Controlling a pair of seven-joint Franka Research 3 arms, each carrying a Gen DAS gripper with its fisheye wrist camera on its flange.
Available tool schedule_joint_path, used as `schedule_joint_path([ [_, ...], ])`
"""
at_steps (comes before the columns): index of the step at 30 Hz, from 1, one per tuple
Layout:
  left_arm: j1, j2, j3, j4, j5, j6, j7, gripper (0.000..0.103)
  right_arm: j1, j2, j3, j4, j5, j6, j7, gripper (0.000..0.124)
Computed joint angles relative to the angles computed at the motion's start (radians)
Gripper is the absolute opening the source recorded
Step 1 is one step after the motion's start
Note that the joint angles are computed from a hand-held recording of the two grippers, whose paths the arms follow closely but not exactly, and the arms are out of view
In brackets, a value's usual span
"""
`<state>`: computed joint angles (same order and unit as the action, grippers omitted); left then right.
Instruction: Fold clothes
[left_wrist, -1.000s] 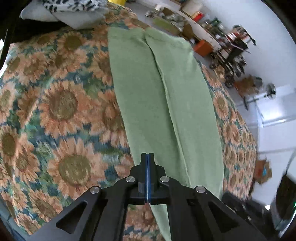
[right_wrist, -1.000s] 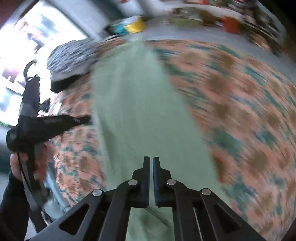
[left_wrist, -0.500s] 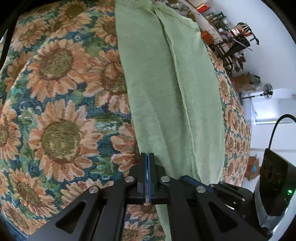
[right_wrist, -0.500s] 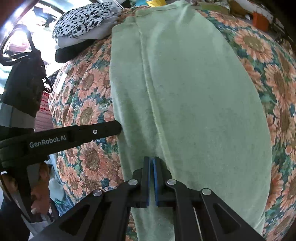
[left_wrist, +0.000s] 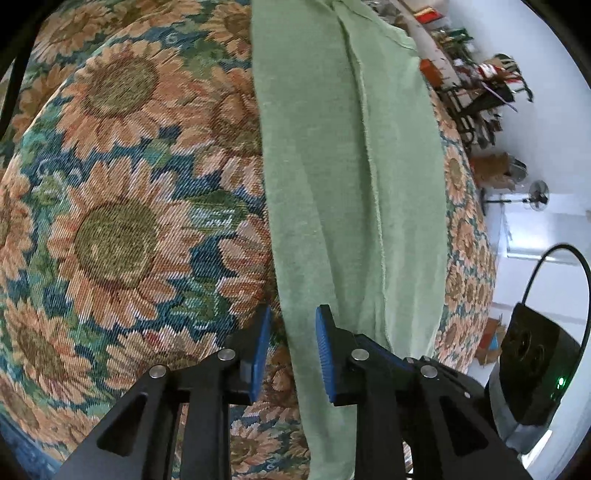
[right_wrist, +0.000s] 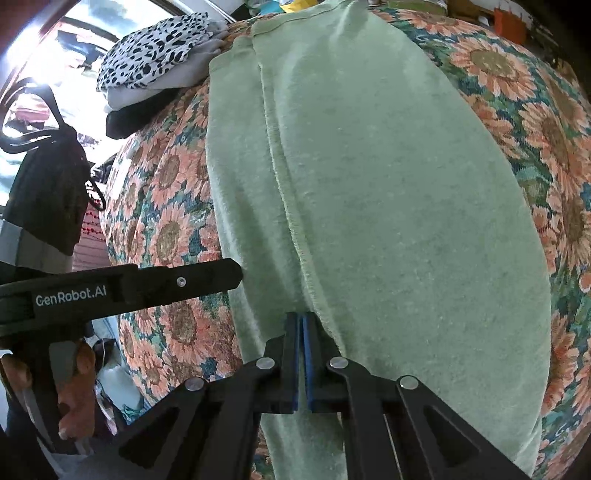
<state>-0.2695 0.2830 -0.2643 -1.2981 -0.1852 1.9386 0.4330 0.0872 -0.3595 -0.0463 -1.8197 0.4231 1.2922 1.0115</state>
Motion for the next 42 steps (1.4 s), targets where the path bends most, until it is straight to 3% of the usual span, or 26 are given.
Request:
schedule_joint_path([
  [5,-0.04,0.12,0.003,0.217,0.079,-0.192,-0.008,0.026,-0.002,-0.012,-0.002,-0.013,0.003,0.007,0.003,0.002],
  [10,-0.068,0.189,0.01,0.337,0.126,-0.279,0.029,0.025,-0.002,-0.008,-0.002,-0.015,0.01,0.008,0.015,0.002],
  [11,-0.07,0.189,0.012,0.338,0.132,-0.282,0.036,0.023,-0.001,-0.008,0.0,-0.016,0.008,0.01,0.015,0.002],
  [12,-0.073,0.185,0.015,0.334,0.14,-0.288,0.041,0.012,0.0,-0.01,0.002,-0.017,0.005,0.014,0.016,0.002],
  [13,-0.067,0.159,0.015,0.295,0.136,-0.271,0.048,0.001,0.0,-0.012,0.004,-0.018,0.002,0.016,0.016,0.002],
  [18,-0.01,-0.005,0.014,0.025,0.059,-0.118,0.029,0.0,0.009,-0.034,0.014,-0.035,-0.02,0.042,0.004,0.002],
  [22,-0.027,0.047,0.009,0.111,0.111,-0.187,0.076,0.0,0.016,-0.035,0.015,-0.035,-0.027,0.045,-0.005,0.002],
  [24,-0.028,0.045,0.011,0.107,0.112,-0.182,0.076,0.0,0.017,-0.032,0.014,-0.027,-0.023,0.037,0.002,0.004],
  [27,-0.007,0.006,0.012,0.034,0.069,-0.126,0.063,0.0,0.022,-0.047,0.012,-0.013,-0.022,0.023,-0.008,0.016],
  [31,0.008,-0.021,0.012,-0.015,0.046,-0.091,0.079,0.0,0.031,-0.126,0.027,-0.056,-0.108,0.025,-0.119,0.015],
  [32,0.009,-0.025,0.012,-0.022,0.045,-0.087,0.083,0.0,0.027,-0.143,0.031,-0.085,-0.127,0.044,-0.131,0.007],
  [36,0.022,-0.063,0.012,-0.084,0.006,-0.036,0.083,0.001,0.001,-0.11,0.005,-0.085,-0.07,0.027,-0.058,0.004],
  [38,0.041,-0.107,0.005,-0.159,-0.094,0.029,0.086,0.002,-0.006,-0.083,-0.005,-0.064,-0.048,0.0,-0.03,0.004],
  [42,0.028,-0.161,0.001,-0.243,-0.13,0.083,0.065,0.005,-0.013,-0.063,-0.014,-0.052,-0.016,-0.02,-0.013,0.008],
])
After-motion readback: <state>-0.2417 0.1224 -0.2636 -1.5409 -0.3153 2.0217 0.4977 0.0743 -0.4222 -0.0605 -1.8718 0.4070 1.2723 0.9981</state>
